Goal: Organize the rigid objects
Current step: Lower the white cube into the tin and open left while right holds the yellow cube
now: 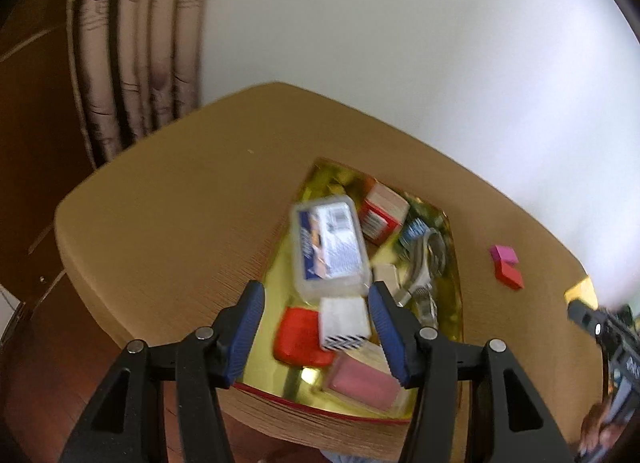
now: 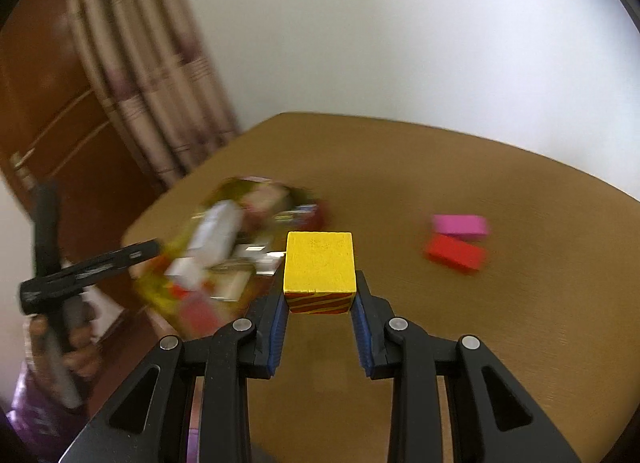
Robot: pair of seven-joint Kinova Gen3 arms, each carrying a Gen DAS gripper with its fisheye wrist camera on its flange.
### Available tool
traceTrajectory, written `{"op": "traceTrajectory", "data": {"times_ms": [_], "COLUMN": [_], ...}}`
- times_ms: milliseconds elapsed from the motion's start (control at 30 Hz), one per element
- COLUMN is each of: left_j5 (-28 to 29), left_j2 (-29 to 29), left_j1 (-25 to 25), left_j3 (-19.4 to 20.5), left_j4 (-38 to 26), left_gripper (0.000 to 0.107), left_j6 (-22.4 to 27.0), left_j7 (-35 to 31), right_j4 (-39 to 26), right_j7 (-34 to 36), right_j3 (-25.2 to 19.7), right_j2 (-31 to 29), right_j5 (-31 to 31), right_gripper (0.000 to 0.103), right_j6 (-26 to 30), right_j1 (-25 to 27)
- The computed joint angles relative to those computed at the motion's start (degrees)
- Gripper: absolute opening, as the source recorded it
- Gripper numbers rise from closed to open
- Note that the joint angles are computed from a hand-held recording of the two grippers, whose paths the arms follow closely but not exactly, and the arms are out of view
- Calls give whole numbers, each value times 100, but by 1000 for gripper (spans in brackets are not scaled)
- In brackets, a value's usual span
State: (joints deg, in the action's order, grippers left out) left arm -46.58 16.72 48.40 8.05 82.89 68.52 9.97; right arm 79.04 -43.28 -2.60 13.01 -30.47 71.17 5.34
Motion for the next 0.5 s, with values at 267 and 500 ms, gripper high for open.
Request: {"op": "traceTrajectory", "data": {"times_ms": [267,500], "left_j5": [-375,-236], "left_j2": [291,372], "left_j1": [332,301], "left_j3": [-70,-105], "left_j4": [-389,-438], "left_gripper": [56,56], "left_j6": [1107,1016], "left_j7": [147,-13], "right_j4": [378,628], "right_j7": [-195,-515], "right_j3": [-305,-395], "right_j2": [100,369], "right_j5": [263,722], "right_gripper": [28,28], "right_j6": [-47,-428], "right_j1": [-740,-1214]}}
